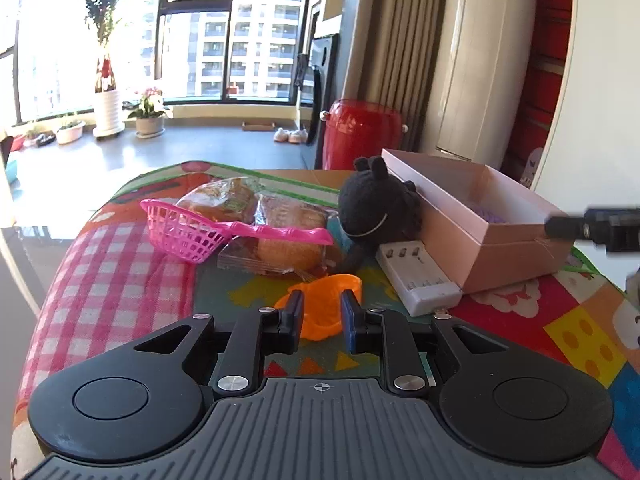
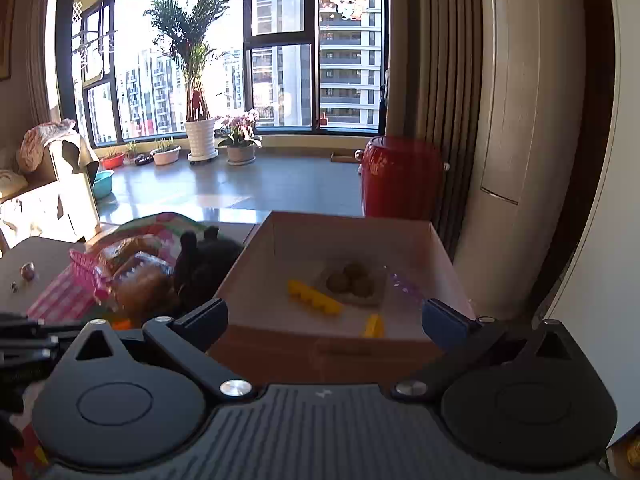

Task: Organize objects
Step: 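Grasp the orange pumpkin cup with the left gripper, then carry the orange cup into the box with left gripper while right gripper grasps the pink basket scoop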

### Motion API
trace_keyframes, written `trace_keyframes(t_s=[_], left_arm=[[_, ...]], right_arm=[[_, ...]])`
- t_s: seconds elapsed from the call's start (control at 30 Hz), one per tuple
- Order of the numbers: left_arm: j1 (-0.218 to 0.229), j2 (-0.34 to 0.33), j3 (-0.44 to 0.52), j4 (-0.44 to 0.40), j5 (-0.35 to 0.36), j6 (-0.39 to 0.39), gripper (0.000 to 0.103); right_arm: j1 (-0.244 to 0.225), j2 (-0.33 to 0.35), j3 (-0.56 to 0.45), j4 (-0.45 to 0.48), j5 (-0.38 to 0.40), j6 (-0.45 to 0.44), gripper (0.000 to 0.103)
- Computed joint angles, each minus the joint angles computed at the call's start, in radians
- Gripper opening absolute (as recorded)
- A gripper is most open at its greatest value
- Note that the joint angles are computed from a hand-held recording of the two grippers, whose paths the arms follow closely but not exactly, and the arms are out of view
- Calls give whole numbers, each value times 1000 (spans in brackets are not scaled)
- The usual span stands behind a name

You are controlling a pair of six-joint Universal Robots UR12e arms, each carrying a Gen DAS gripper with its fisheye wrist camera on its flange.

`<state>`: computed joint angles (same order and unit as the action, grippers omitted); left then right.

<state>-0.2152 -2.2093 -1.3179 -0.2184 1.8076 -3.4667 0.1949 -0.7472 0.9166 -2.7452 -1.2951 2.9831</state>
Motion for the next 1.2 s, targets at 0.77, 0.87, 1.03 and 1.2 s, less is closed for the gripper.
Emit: trace_keyframes(t_s=[0.77, 0.87, 1.03, 1.2], left_arm=[[38, -41, 65, -102, -163, -136, 22], [33, -42, 74, -125, -149, -125, 17], [31, -35, 64, -123, -150, -119, 15], [29, -2, 1, -43, -124, -94, 13]], right_arm=[[-11, -50, 116, 154, 47, 4, 103], [-7, -49, 118, 147, 35, 6, 103], [-10, -48, 119, 136, 41, 54, 103], [11, -39, 71, 242, -42, -40, 103]])
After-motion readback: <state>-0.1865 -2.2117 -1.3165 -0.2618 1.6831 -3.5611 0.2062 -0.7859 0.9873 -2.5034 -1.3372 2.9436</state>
